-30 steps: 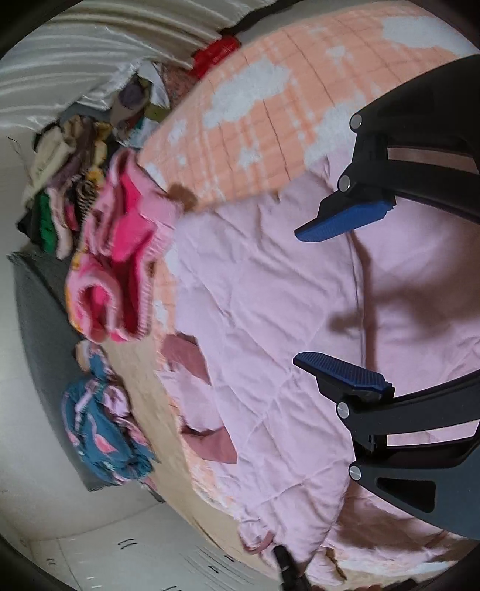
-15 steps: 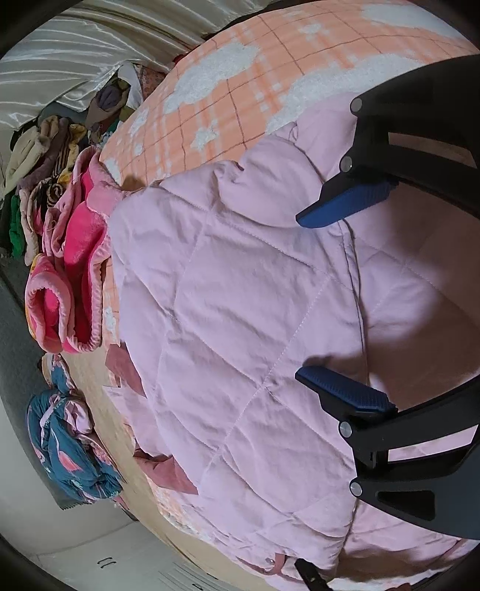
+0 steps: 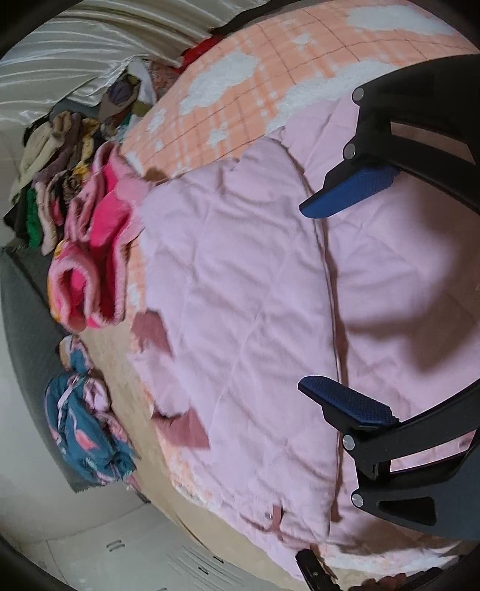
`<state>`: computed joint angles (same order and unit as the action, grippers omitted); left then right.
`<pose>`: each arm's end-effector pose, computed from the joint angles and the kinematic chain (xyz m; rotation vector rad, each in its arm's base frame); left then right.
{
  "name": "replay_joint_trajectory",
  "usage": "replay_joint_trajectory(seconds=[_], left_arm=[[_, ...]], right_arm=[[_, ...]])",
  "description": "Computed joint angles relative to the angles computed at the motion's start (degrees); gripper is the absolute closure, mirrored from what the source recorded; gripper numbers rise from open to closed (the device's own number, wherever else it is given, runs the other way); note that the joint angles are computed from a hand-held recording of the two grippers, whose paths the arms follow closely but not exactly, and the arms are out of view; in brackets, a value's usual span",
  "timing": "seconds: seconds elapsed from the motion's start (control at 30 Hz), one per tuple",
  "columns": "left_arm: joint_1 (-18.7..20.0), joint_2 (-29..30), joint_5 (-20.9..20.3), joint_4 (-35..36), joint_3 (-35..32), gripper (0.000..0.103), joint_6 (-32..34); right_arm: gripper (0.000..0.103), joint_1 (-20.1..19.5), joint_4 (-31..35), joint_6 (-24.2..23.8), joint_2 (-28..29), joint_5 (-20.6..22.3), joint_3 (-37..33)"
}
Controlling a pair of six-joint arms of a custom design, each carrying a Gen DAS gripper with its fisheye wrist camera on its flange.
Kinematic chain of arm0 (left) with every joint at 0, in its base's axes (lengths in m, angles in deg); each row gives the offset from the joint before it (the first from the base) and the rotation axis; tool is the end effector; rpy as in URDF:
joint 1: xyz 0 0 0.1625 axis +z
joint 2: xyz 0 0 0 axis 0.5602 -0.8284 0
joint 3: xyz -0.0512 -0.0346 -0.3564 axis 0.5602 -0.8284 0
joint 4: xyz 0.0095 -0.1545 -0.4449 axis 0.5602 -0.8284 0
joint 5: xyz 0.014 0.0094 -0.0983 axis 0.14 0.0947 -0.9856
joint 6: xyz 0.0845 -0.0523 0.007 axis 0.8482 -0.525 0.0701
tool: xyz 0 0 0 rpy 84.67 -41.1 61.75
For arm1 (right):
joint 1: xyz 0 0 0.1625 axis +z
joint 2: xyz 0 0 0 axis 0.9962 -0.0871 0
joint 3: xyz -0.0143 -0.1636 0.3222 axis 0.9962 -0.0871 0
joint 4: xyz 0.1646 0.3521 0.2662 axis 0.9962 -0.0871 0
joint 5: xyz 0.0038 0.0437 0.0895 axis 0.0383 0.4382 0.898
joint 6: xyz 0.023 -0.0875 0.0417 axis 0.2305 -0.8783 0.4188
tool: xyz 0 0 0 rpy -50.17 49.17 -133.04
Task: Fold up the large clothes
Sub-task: 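Move the left tool to the other sleeve cuff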
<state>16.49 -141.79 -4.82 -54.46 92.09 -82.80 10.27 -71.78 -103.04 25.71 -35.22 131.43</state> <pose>-0.2526 -0.6537 0.2121 -0.2667 2.2359 -0.9926 0.1823 -0.8487 0.2473 0.8735 -2.4988 0.5831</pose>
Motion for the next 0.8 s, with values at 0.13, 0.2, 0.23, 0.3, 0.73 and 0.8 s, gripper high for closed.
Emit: replay_joint_trajectory(seconds=[0.13, 0.2, 0.23, 0.3, 0.73, 0.8], left_arm=[[-0.98, -2.62, 1.91, 3.25, 1.71, 0.009, -3.57], [-1.44, -4.11, 2.96, 5.63, 2.53, 0.009, -5.86], [-1.60, -4.77, 3.28, 6.07, 3.01, 0.009, -6.42], [-2.00, -6.33, 4.11, 8.11, 4.06, 0.009, -8.64], [-3.87, -16.53, 7.78, 21.94, 9.92, 0.009, -20.79], [-3.85, -18.10, 7.80, 24.06, 10.72, 0.009, -22.57]], right_arm=[[0.016, 1.32, -2.14, -0.92, -2.79, 2.13, 4.22], [0.016, 2.20, -2.99, -1.44, -4.16, 3.06, 6.37], [0.016, 2.72, -3.31, -1.58, -4.79, 3.53, 7.40], [0.016, 3.49, -3.48, -1.69, -5.61, 4.24, 8.65], [0.016, 9.07, -5.87, -2.18, -8.99, 6.66, 15.88], [0.016, 9.95, -6.70, -2.21, -9.25, 6.42, 17.07]])
